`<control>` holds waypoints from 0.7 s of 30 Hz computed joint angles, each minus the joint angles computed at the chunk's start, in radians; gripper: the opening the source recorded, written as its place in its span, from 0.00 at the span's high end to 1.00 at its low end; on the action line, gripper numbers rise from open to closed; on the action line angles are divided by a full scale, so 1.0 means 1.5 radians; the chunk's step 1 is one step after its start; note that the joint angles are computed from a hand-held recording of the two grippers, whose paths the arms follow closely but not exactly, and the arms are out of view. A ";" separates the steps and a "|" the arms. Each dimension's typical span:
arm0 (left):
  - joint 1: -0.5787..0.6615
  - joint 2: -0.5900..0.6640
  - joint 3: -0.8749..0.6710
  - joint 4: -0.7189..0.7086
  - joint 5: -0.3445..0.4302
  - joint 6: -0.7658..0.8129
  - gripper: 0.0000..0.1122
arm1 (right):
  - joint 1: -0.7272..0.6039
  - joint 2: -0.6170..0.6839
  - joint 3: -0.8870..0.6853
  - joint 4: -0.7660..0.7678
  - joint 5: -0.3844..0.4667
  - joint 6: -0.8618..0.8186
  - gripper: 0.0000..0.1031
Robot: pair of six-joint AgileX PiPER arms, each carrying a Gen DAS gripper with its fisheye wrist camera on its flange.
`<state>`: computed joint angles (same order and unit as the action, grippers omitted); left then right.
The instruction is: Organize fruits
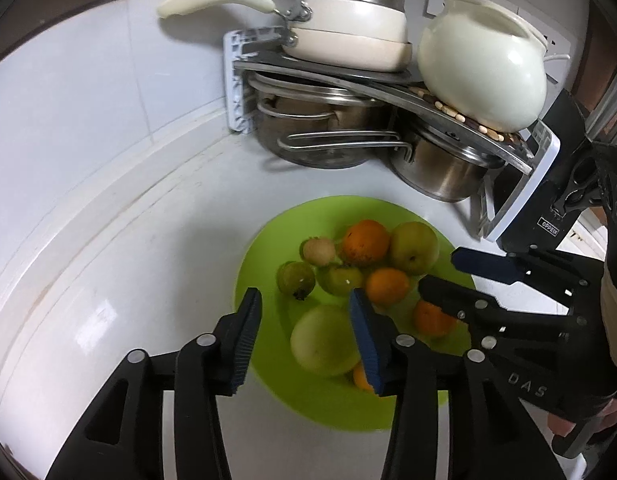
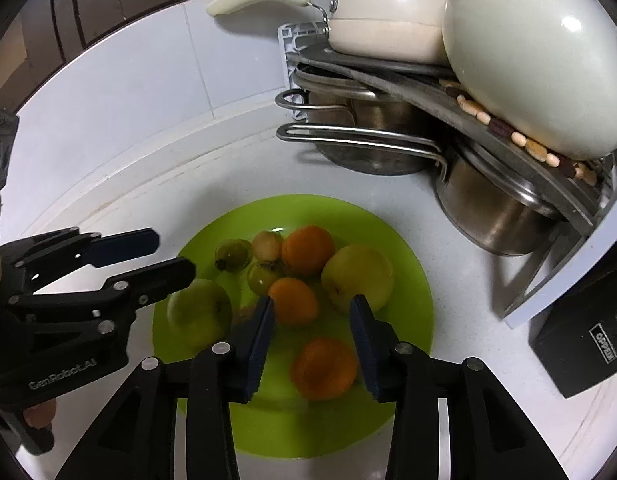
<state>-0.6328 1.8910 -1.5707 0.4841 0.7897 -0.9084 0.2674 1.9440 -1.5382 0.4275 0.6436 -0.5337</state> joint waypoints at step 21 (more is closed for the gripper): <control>-0.253 -0.165 0.164 0.274 0.184 -0.338 0.25 | -0.010 -0.343 0.377 0.039 -0.146 -0.004 0.33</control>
<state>-1.0118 1.6435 -1.3245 0.8947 1.0663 -1.4161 0.2531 1.4292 -0.9724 0.4862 0.4244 -0.5400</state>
